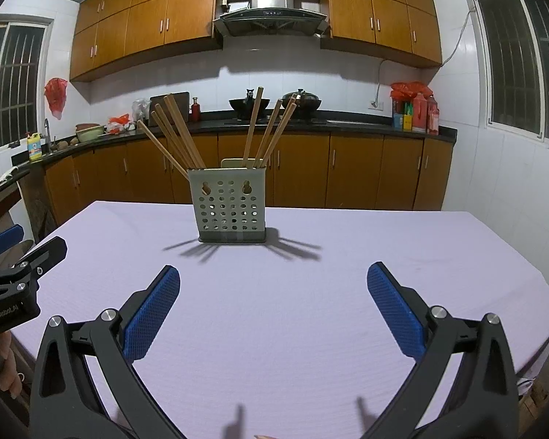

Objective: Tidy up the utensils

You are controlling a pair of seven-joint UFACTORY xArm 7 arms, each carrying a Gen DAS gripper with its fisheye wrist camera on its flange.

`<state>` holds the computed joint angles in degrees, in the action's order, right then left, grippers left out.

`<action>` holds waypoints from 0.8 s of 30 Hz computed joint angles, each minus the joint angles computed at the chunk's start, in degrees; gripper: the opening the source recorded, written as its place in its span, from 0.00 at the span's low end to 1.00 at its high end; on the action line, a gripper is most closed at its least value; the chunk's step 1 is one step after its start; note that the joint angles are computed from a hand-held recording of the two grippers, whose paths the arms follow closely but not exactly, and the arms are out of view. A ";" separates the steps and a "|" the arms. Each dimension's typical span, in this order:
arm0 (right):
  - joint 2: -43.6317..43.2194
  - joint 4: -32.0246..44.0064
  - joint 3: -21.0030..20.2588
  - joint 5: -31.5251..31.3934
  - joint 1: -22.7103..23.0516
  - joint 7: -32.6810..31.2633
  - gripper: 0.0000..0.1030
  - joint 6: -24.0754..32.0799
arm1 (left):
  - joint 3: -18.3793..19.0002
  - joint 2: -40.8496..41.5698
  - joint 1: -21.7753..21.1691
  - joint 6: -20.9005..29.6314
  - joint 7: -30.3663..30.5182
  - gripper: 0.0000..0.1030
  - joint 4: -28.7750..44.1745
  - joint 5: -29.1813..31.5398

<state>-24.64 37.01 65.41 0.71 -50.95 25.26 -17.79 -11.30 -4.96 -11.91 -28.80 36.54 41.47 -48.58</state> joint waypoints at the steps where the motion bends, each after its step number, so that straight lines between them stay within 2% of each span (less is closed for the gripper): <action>1: 0.03 0.02 0.03 0.03 0.00 0.01 0.98 0.03 | 0.09 0.02 0.00 0.04 -0.19 0.96 -0.02 0.23; 24: 0.11 0.03 -0.06 0.11 0.12 -0.03 0.98 0.12 | 0.06 0.12 -0.33 -0.20 0.20 0.96 0.11 -0.44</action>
<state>-24.54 37.04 65.35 0.82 -50.83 25.23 -17.67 -11.24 -4.84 -12.24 -29.00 36.75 41.58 -49.02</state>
